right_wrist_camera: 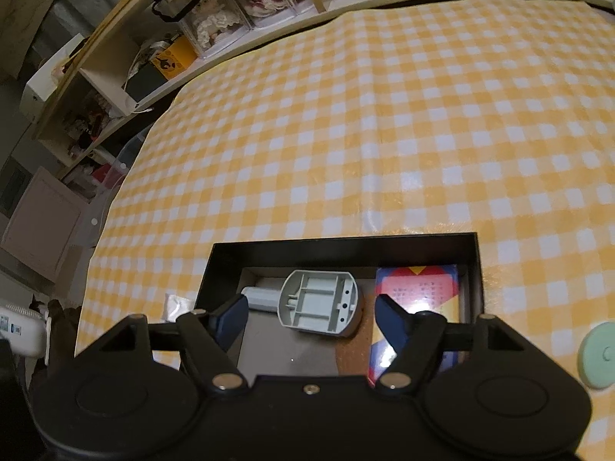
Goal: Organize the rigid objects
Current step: 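Carry the white battery holder into the black box and release it, then move the right gripper to the red-handled scissors and grasp them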
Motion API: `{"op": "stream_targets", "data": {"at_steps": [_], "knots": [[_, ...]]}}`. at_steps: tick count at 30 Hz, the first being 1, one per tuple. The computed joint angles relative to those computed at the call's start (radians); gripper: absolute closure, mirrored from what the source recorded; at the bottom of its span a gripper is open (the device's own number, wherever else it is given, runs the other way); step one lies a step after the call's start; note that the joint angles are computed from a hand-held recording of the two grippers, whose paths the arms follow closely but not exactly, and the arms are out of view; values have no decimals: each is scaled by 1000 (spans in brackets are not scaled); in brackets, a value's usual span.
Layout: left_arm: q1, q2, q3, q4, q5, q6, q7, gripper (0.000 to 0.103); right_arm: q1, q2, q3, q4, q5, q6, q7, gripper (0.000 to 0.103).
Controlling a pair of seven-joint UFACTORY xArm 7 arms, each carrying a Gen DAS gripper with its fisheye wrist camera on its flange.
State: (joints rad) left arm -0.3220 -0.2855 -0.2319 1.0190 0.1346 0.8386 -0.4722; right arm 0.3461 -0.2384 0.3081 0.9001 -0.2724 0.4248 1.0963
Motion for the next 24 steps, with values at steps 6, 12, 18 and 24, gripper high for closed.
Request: {"op": "stream_targets", "data": {"at_steps": [6, 12, 18, 24], "knots": [[-1, -1, -1, 0, 1, 1, -2, 99, 4, -57, 3, -6, -2, 44, -35, 26], [-1, 1, 1, 0, 0, 0, -1, 99, -7, -123, 11, -20, 11, 53, -64, 23], [-1, 1, 1, 0, 1, -1, -2, 99, -29, -193, 32, -35, 13, 78, -90, 19], [-1, 2, 0, 1, 1, -1, -3, 99, -63, -261, 53, -36, -2, 135, -112, 8]]}}
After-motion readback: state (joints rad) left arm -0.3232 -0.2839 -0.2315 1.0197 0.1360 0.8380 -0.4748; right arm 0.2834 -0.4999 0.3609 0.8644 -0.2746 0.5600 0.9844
